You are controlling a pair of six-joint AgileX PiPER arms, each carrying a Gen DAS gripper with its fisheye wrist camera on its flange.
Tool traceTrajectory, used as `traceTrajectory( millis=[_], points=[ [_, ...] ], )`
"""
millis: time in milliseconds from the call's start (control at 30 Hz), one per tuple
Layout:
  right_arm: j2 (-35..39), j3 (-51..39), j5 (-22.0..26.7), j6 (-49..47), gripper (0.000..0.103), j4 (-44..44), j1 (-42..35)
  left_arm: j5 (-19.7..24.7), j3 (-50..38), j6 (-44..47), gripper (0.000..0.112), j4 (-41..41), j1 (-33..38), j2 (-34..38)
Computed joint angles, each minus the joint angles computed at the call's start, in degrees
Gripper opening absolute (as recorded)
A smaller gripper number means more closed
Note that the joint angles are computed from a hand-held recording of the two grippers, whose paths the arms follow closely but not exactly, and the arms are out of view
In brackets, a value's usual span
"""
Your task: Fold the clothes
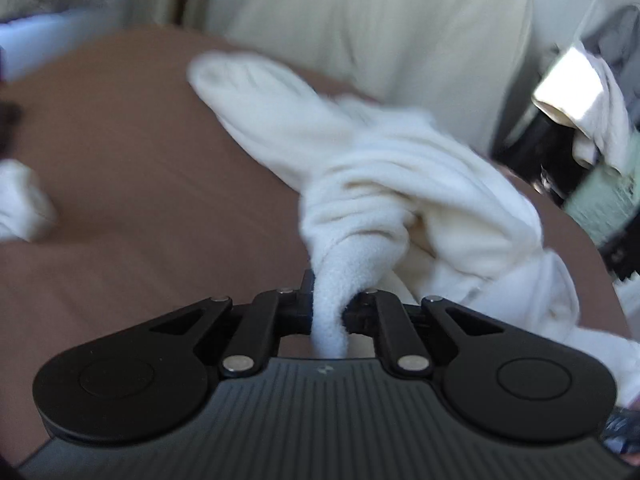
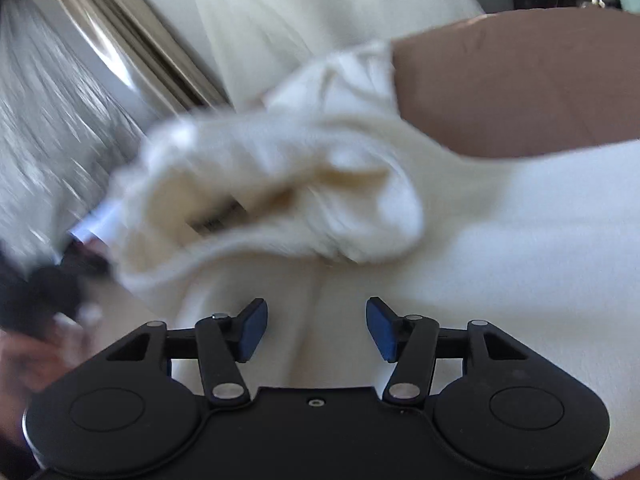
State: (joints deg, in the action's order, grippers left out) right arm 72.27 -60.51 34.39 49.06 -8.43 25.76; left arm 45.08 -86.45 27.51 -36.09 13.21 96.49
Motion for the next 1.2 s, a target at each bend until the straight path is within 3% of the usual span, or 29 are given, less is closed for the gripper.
traceTrajectory(
  millis=[133,200,300,367,433,533,600,667,733,833,933,1033,1067,1133,1200],
  points=[
    [3.2,-1.8,3.2,7.2,0.061,-12.2,6.0,-13.3,2.5,-2.0,0.009,7.5,4.5,-5.7],
    [5.1,-4.5,6.1,5.7,0.062,-13.1,7.1,-19.2,2.6,-4.8,0.009,8.1,7.7,-6.9],
    [7.8,-9.3,13.8,4.4,0.061,-14.9,8.3,-34.7,7.8,-20.0,0.009,21.9,9.7,-9.8],
    [9.9,-11.5,17.1,3.8,0.061,-16.6,8.9,-40.4,9.1,-29.7,0.009,31.1,11.8,-10.0],
    [10.0,-11.7,17.6,4.9,0.061,-17.4,9.3,-39.0,6.2,-32.0,0.010,31.6,13.9,-8.6],
    [11.2,-14.4,20.9,5.6,0.061,-18.7,10.7,-36.8,2.5,-19.9,0.011,20.9,15.5,-4.8],
    [9.1,-15.0,24.6,6.0,0.061,-20.1,13.7,-29.1,-2.2,-13.7,0.011,9.4,17.9,-1.8],
    [7.1,-14.9,23.8,6.4,0.061,-22.6,16.6,-18.3,-8.2,-8.9,0.010,-2.1,22.0,2.2],
    [6.7,-16.7,22.2,5.2,0.061,-25.4,20.4,-13.0,-10.4,-5.6,0.010,-10.4,24.9,5.3],
    [9.5,-23.1,22.7,0.3,0.062,-27.8,26.0,-8.4,-13.3,-6.8,0.011,-11.6,27.0,8.1],
    [14.1,-30.3,28.3,-5.1,0.062,-24.2,30.3,-3.4,-16.2,-6.9,0.011,-12.1,28.7,10.4],
    [14.3,-28.9,28.6,-5.5,0.063,-20.6,32.8,-3.5,-16.2,-8.0,0.015,-8.2,28.3,10.4],
    [14.6,-28.2,28.2,-5.1,0.064,-19.7,33.2,-6.1,-14.9,-10.5,0.019,-4.3,27.2,9.3],
    [15.6,-27.4,28.3,-3.5,0.070,-19.5,35.3,-13.5,-10.3,-18.5,0.044,6.3,24.4,5.9],
    [19.5,-28.4,28.4,-2.9,0.077,-21.9,34.9,-21.5,-3.7,-24.3,0.047,14.0,22.3,1.2]
  ],
)
